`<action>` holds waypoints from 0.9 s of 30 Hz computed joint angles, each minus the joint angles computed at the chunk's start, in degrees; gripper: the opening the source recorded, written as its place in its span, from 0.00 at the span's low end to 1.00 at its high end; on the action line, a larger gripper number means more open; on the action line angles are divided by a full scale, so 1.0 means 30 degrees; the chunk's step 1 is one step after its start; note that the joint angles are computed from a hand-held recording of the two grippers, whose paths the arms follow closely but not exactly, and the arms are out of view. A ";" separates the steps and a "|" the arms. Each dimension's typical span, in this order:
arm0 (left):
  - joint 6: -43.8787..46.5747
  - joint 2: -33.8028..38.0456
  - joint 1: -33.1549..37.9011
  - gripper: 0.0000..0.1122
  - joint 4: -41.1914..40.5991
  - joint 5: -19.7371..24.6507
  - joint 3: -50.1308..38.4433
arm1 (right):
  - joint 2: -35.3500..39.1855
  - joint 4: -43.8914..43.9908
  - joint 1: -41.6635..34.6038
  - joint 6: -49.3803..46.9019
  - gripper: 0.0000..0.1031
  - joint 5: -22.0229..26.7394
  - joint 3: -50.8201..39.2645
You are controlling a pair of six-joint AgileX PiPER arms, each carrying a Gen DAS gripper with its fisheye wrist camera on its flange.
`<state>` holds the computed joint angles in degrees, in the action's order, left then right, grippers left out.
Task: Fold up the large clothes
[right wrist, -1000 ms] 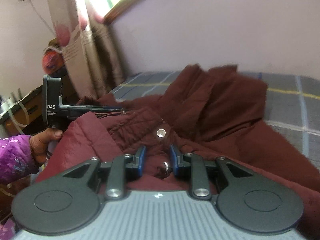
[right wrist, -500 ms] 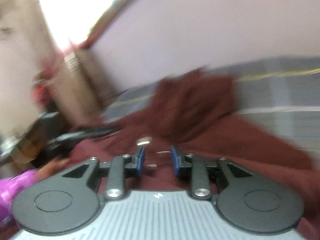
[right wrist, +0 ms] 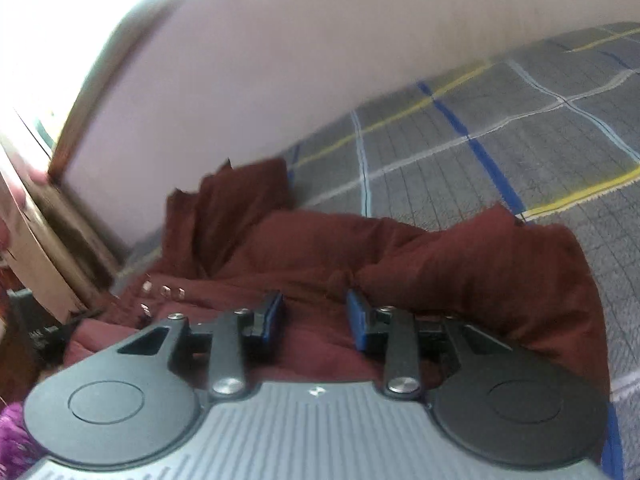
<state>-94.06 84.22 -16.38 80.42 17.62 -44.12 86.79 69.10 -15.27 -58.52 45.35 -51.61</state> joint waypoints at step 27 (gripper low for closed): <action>0.1372 -0.4711 0.2507 0.88 -0.2221 -0.2910 0.1393 | -0.5704 -0.8915 0.7195 0.4162 0.72 -0.8347 0.1297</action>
